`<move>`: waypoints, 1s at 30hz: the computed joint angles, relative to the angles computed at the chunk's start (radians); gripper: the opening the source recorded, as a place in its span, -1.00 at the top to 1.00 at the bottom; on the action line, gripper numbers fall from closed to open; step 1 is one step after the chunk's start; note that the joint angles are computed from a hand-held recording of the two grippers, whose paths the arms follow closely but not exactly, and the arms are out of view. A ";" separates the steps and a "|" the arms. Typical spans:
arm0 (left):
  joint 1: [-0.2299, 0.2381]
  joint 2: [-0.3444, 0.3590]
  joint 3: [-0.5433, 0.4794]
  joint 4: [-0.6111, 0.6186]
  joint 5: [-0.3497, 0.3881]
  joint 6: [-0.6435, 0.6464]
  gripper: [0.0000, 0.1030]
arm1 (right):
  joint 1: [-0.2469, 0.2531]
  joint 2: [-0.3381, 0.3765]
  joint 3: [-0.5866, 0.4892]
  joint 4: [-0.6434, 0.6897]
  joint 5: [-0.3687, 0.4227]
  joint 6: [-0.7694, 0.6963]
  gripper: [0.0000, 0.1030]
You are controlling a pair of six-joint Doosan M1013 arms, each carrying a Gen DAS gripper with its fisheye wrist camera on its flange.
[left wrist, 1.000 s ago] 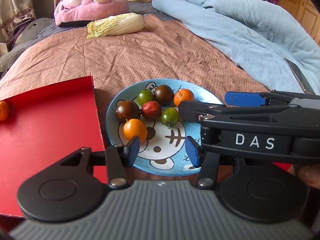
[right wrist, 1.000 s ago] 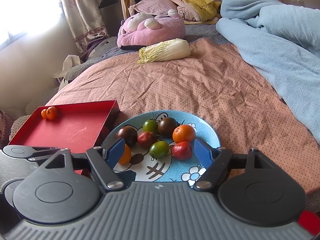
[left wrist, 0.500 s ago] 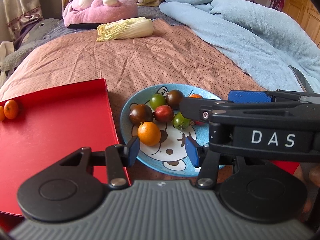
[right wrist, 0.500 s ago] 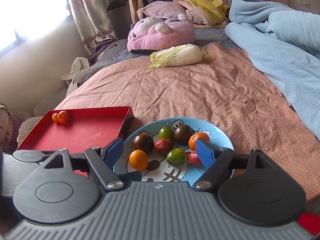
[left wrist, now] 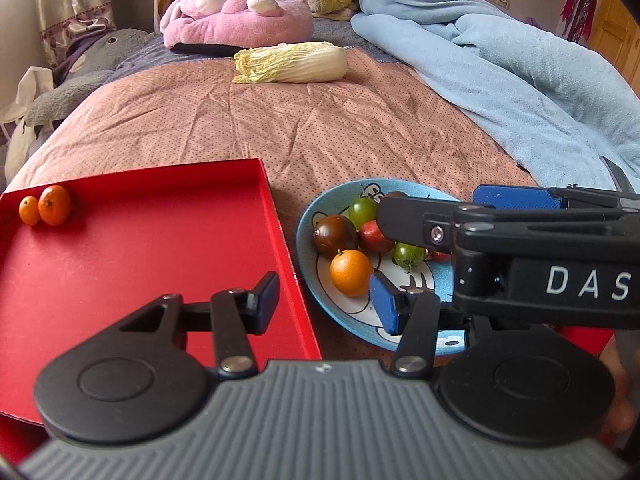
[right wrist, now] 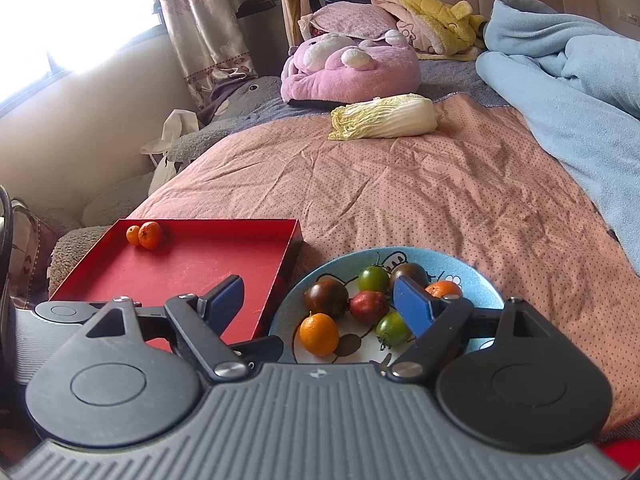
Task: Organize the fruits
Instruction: 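Move both open grippers back over the red tray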
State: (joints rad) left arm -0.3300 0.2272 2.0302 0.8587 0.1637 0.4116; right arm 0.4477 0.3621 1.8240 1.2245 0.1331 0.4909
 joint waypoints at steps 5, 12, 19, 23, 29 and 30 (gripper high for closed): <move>0.018 -0.007 0.007 0.047 -0.001 -0.068 -0.03 | 0.015 0.007 -0.018 -0.072 0.012 0.061 -0.66; 0.050 -0.016 0.016 0.103 0.004 -0.153 -0.03 | 0.038 0.021 -0.051 -0.155 0.027 0.123 -0.66; 0.078 -0.020 0.026 0.126 0.026 -0.196 -0.03 | 0.058 0.043 -0.088 -0.260 0.051 0.206 -0.67; 0.099 -0.020 0.030 0.110 0.039 -0.196 -0.03 | 0.071 0.061 -0.114 -0.299 0.066 0.228 -0.67; 0.130 -0.016 0.035 0.108 0.058 -0.209 -0.03 | 0.094 0.096 -0.160 -0.374 0.102 0.283 -0.67; 0.134 -0.015 0.037 0.108 0.060 -0.212 -0.03 | 0.098 0.101 -0.167 -0.383 0.108 0.289 -0.67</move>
